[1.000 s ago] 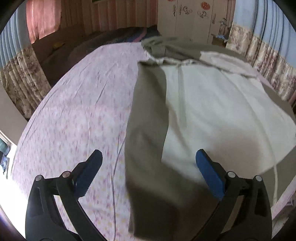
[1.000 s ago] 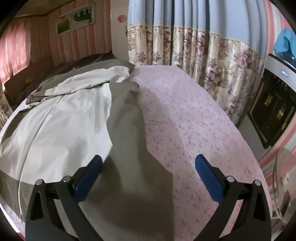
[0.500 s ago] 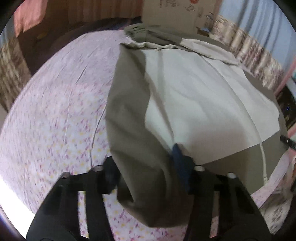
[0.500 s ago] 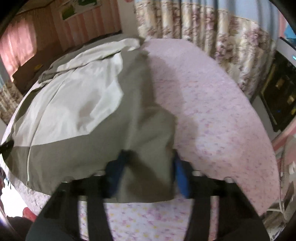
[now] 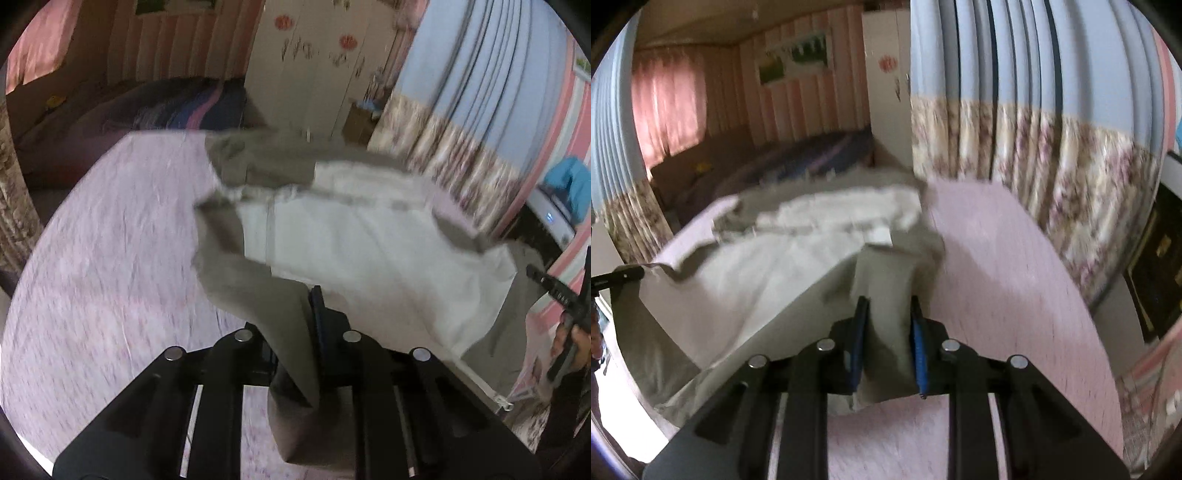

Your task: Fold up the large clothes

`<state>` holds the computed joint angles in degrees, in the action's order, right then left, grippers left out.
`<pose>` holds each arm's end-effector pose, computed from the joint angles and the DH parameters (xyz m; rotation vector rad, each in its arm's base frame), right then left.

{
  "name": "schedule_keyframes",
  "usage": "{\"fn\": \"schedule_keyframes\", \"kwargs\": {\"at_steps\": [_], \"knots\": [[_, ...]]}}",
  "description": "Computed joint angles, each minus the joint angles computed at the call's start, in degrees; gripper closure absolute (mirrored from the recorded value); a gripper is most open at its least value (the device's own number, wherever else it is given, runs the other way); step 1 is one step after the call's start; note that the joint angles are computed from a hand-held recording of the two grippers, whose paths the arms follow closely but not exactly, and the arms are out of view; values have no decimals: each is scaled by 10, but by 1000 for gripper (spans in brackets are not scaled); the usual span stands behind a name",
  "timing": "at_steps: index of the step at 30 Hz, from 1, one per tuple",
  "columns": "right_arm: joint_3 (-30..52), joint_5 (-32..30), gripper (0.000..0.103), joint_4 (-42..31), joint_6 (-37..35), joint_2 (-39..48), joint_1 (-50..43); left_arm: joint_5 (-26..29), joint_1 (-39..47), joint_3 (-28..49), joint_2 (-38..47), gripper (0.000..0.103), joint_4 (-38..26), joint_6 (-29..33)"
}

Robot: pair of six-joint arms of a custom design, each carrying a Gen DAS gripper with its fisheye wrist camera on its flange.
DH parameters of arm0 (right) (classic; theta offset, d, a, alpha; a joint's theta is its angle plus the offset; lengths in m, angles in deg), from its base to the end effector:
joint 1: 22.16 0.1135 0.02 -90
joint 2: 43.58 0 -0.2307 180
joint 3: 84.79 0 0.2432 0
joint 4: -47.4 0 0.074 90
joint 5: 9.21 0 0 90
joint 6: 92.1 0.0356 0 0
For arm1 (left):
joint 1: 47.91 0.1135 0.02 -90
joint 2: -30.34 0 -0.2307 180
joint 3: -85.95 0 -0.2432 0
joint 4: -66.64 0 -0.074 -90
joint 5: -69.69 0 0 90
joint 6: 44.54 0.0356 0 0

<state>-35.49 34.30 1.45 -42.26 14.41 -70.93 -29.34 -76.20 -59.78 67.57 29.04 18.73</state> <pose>0.1480 -0.1297 0.1920 -0.1323 2.1685 0.1792 0.1454 -0.0719 0.1695 -0.0520 2.2888 -0.3263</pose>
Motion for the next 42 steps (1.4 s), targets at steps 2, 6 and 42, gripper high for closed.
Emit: {"fn": "schedule_keyframes", "kwargs": {"at_steps": [2,6,42], "knots": [[13,-6,82,24,44,-11,17,5,20,22,1,89,1,19],[36,12,82,85,122,-13,64,30,79,70,35,90,15,45],[698,538,82,353,318,708,459,-34,201,970,965,89,-56,119]]}}
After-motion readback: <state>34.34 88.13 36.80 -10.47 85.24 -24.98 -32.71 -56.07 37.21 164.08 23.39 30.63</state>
